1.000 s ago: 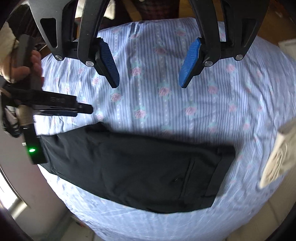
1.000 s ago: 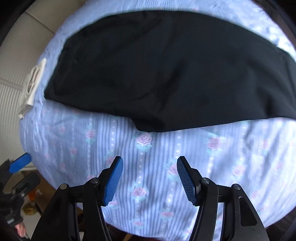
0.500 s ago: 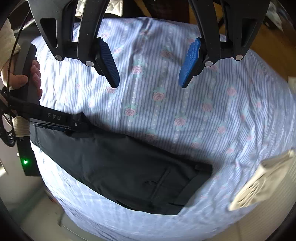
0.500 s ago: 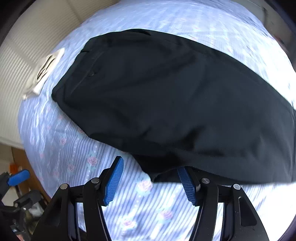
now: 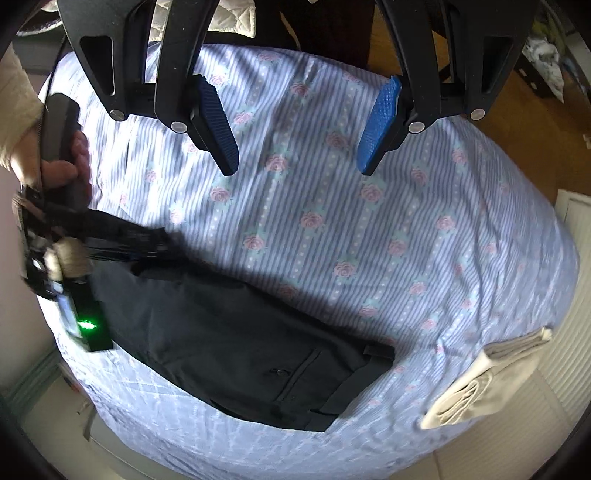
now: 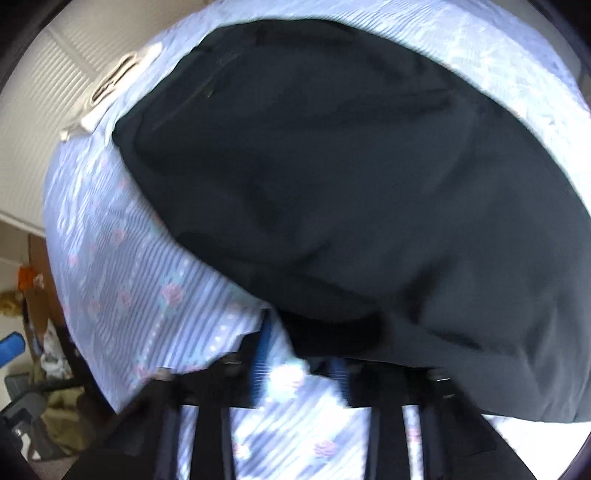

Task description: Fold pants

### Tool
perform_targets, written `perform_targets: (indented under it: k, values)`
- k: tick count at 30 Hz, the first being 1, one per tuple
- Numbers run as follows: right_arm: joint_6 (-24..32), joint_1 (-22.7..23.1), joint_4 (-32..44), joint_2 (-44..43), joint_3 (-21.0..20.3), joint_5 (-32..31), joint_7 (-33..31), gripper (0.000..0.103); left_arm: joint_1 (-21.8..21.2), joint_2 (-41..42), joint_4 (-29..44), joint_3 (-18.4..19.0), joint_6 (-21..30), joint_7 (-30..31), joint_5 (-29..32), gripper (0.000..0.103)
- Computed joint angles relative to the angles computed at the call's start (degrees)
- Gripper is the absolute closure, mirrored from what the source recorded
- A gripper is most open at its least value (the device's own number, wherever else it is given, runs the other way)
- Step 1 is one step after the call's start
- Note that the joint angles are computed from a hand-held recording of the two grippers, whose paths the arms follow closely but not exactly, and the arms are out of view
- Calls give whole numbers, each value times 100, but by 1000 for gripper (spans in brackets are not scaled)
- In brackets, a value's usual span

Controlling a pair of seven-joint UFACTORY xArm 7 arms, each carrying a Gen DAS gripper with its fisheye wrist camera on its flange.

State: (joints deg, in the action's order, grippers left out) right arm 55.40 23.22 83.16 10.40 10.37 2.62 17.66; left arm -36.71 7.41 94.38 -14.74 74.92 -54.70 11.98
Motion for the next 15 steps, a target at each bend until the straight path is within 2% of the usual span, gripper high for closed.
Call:
perform_targets:
  k: [2, 7, 9, 11, 13, 15]
  values:
    - [-169, -117, -353, -343, 19, 422, -179, 90, 28, -31, -52, 25, -18, -124, -37, 37]
    - [-117, -109, -669, -503, 75, 686, -452, 92, 114, -49, -73, 65, 13, -330, -20, 37]
    - [-38, -122, -713, -473, 84, 892, -516, 101, 141, -30, -41, 79, 62, -350, 25, 37]
    - [67, -147, -884, -536, 129, 1368, -750, 101, 183, -12, -14, 96, 83, -302, -3, 37]
    - [51, -54, -984, -622, 176, 1296, -668, 101, 221, -2, 21, 116, 121, -224, 4, 37]
    - [89, -35, -1078, -814, 171, 1480, -570, 99, 285, -56, -38, 141, 40, -86, -30, 36]
